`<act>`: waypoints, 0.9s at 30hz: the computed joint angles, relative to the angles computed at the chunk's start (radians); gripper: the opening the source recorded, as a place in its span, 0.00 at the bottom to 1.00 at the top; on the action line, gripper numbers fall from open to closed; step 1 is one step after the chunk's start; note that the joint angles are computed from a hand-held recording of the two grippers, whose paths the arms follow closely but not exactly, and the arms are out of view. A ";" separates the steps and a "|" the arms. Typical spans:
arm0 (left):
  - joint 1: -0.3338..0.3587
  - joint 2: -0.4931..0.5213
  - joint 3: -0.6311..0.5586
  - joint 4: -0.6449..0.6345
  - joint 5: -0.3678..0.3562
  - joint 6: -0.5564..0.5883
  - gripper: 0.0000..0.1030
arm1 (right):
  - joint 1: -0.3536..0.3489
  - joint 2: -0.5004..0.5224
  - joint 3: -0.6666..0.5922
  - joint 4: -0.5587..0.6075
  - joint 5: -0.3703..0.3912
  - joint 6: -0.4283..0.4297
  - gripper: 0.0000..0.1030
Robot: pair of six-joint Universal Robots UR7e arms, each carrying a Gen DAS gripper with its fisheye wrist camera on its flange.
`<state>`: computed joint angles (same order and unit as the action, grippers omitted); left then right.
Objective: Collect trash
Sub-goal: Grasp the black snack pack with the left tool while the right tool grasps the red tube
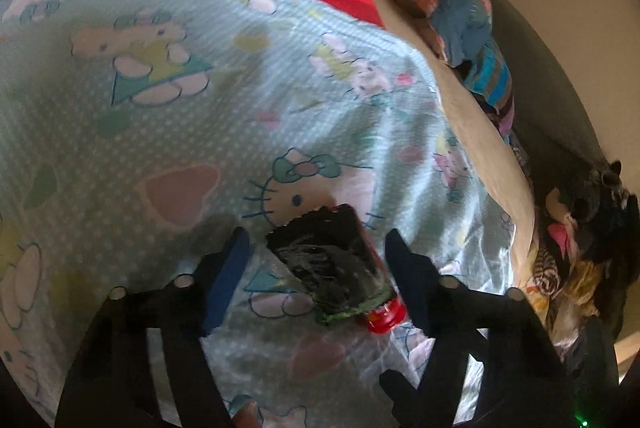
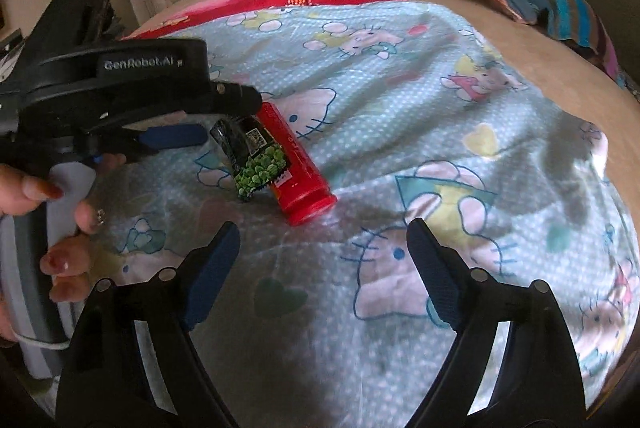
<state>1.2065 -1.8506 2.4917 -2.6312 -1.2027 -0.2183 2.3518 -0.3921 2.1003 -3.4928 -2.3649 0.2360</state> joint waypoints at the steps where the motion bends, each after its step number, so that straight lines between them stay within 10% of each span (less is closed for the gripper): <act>1: 0.011 0.007 -0.005 -0.005 -0.012 0.004 0.54 | -0.005 0.002 -0.005 0.003 0.005 -0.008 0.74; 13: 0.050 -0.092 0.001 0.040 -0.073 0.071 0.40 | -0.073 0.028 -0.075 0.083 0.073 -0.128 0.34; 27: -0.141 -0.371 0.078 0.262 0.007 0.072 0.39 | 0.012 -0.030 0.152 -0.159 0.071 0.176 0.32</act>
<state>1.0657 -2.2211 2.5701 -2.3696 -1.1962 -0.1460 2.3641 -0.4224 2.2527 -3.6518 -2.2942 0.4118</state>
